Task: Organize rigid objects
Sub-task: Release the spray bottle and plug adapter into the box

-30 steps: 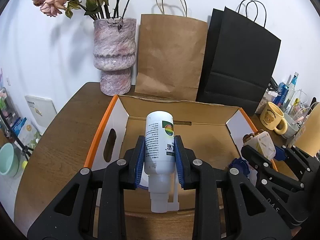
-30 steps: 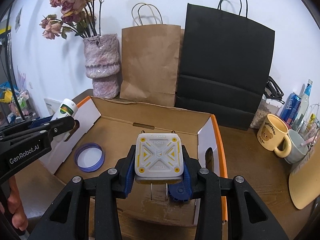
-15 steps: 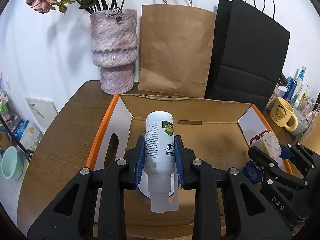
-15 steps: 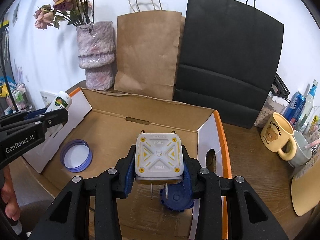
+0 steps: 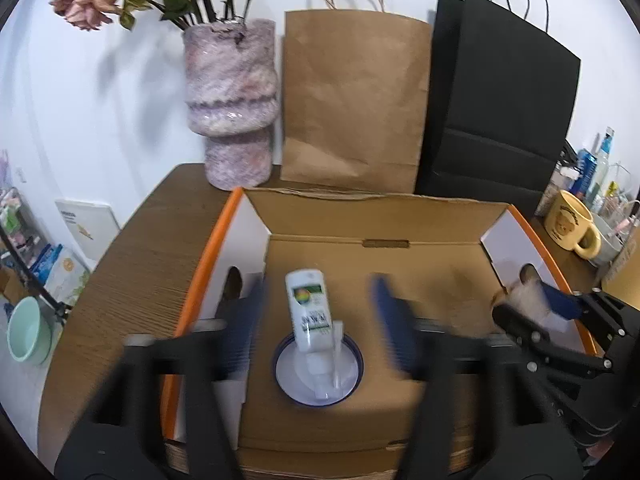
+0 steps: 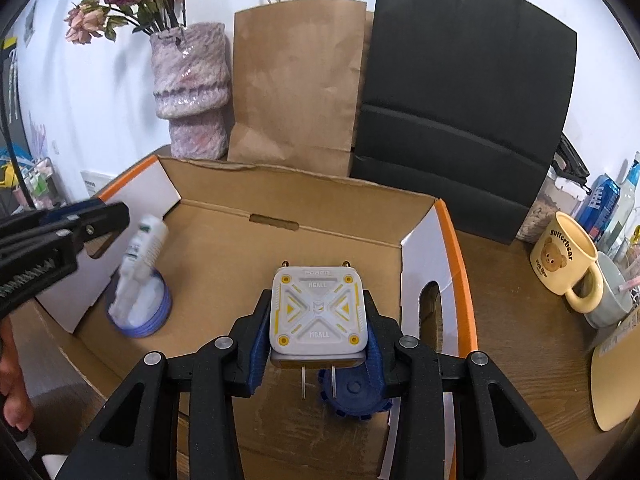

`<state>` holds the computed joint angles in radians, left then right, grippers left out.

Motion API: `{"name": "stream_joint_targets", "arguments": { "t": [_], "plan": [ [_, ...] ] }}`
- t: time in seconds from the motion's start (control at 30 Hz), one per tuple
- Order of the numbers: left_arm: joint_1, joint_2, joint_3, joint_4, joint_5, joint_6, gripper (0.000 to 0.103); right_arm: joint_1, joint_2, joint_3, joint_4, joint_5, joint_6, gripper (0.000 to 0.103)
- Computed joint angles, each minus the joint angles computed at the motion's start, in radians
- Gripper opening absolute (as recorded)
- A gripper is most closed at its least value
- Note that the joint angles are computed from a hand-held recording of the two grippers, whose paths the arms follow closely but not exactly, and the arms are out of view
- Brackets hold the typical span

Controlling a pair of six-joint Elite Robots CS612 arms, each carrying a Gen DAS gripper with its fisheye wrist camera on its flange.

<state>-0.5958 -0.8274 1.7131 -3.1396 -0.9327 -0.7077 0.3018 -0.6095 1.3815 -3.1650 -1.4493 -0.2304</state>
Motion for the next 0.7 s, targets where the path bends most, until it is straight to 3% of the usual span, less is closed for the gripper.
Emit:
{"name": "stream_joint_targets", "arguments": {
  "t": [0.07,0.1,0.7],
  "plan": [
    [-0.003,0.0,0.003,-0.008,0.021,-0.005,0.091,0.001,0.0,0.001,-0.01,-0.008,0.003,0.096],
    [-0.003,-0.001,0.004,-0.016,0.023,-0.007,0.102,0.001,-0.001,0.004,-0.023,-0.012,0.005,0.099],
    [-0.01,-0.015,0.022,-0.022,0.057,-0.042,0.103,-0.001,-0.011,0.024,-0.062,-0.009,0.023,0.099]
  ]
}}
